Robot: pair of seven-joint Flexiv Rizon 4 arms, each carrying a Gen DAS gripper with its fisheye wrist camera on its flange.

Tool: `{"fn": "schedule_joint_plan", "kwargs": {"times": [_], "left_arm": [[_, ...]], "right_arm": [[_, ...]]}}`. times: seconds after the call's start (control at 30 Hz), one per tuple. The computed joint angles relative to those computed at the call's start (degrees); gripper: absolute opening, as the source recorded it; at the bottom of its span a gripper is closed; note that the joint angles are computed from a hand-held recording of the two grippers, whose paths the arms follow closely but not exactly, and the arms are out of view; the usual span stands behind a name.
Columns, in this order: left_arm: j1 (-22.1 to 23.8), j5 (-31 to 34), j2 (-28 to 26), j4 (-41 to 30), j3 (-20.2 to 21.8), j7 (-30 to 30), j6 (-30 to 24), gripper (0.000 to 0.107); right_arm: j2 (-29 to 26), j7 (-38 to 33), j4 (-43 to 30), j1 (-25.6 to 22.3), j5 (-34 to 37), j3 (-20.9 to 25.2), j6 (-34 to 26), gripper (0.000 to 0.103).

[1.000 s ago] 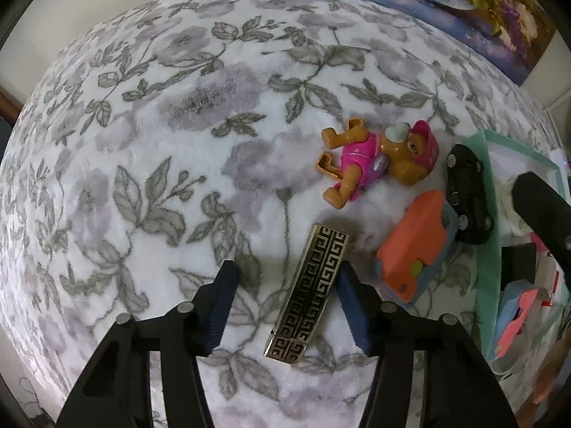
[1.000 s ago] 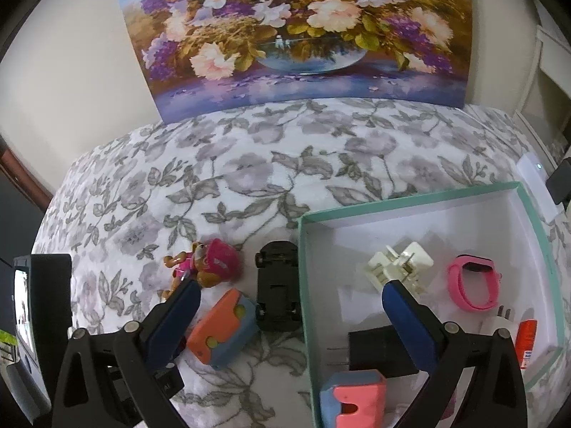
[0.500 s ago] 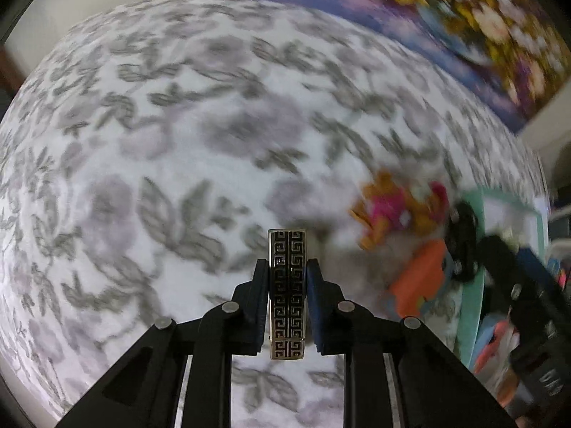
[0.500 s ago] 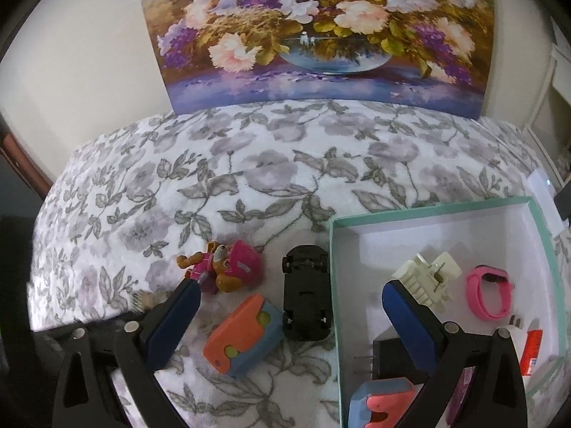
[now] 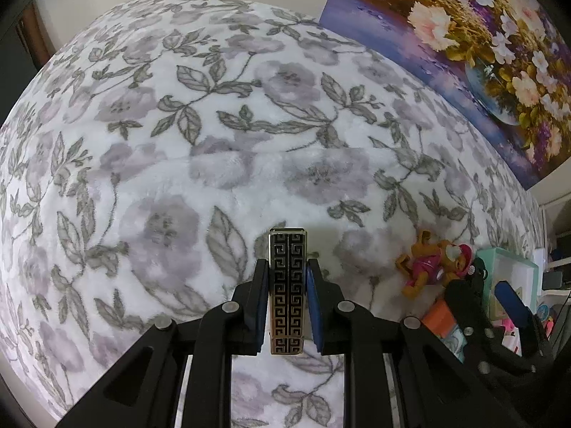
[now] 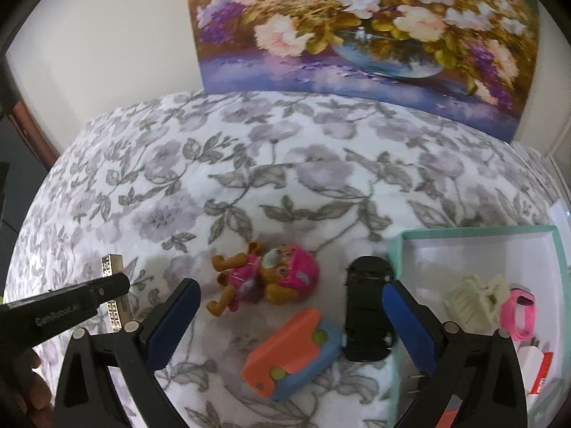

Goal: Organize rigid objects
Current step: 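Lift the gold patterned bar with left tool while right tool approaches the pink toy figure, then close right tool on the pink toy figure and lift it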

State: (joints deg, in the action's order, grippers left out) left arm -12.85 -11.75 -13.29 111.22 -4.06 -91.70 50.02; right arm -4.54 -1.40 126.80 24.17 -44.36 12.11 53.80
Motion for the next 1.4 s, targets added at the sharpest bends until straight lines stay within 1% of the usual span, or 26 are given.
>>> {"fn": "schedule_joint_plan", "kwargs": {"times": [0.43, 0.63, 0.73, 0.87, 0.9, 0.97, 1.07, 1.2, 1.4], "left_arm": [[0.31, -0.78, -1.06, -0.16, -0.02, 0.05, 0.33, 0.021], [0.3, -0.34, -1.06, -0.35, 0.07, -0.04, -0.01, 0.021], [0.2, -0.02, -1.18, -0.55, 0.08, -0.34, -0.09, 0.021], [0.22, 0.12, -1.42, -0.71, 0.12, -0.54, -0.31, 0.021], [0.21, 0.22, -1.51, -0.77, 0.15, -0.64, -0.42, 0.021], [0.2, 0.4, -1.54, -0.73, 0.21, -0.81, -0.46, 0.021], [0.18, 0.68, -1.51, -0.73, 0.28, -0.97, -0.48, 0.021], [-0.04, 1.82, -1.37, -1.04, 0.47, -1.5, -0.74, 0.021], [-0.61, 4.24, -0.73, -1.69, 0.83, -3.39, -0.98, 0.021]], "right_arm": [[-4.43, -1.6, -1.92, 1.04, -0.36, -1.46, 1.22, 0.103], [-6.12, -3.31, -3.3, 2.19, -0.57, -1.68, -0.78, 0.102], [-6.99, -4.24, -4.19, 3.08, -0.68, -1.75, -3.23, 0.101], [-7.64, -4.57, -4.7, 3.77, -1.22, -1.96, -4.96, 0.101], [-7.74, -4.48, -4.82, 3.94, -1.5, -2.02, -5.47, 0.1], [-8.05, -4.87, -5.2, 4.22, -1.72, -2.02, -6.46, 0.092], [-7.98, -4.62, -4.99, 4.12, -1.68, -2.05, -5.65, 0.086], [-7.78, -4.91, -4.92, 3.99, -1.02, -1.93, -5.3, 0.082], [-6.44, -4.62, -4.34, 3.69, -0.72, -1.73, -4.37, 0.081]]}}
